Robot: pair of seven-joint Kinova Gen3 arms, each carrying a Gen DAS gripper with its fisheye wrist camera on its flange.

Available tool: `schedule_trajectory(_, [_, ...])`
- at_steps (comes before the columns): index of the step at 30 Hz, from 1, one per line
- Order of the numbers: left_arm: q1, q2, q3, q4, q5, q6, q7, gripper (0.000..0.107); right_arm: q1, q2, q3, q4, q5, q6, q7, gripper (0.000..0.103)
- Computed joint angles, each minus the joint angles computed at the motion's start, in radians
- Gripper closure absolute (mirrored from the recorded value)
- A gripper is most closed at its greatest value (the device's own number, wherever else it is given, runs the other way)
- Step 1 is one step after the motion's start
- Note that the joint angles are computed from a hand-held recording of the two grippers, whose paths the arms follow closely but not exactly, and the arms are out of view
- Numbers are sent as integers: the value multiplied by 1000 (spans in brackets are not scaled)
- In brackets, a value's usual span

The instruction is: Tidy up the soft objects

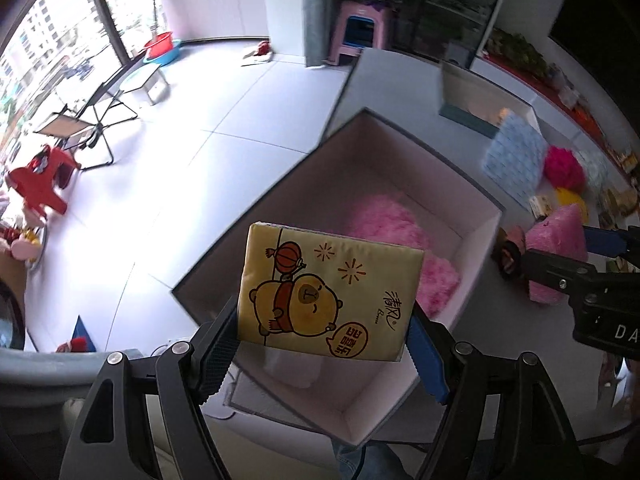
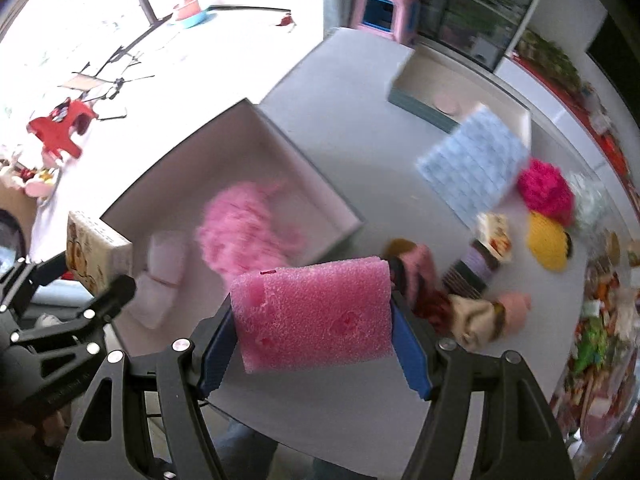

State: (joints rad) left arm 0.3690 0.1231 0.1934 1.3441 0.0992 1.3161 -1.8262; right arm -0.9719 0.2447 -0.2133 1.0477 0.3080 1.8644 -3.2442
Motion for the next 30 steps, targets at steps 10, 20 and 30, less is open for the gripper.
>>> schedule_trajectory(10, [-20, 18, -15, -3, -12, 0, 22, 30, 14, 74, 40, -100, -5, -37, 141, 29])
schedule_trajectory(20, [-15, 52, -15, -23, -22, 8, 53, 30, 53, 45, 48, -36, -61, -91, 110, 29])
schedule_trajectory(30, [-2, 83, -16, -39, -39, 22, 61, 30, 97, 49, 45, -20, -96, -130, 134, 29])
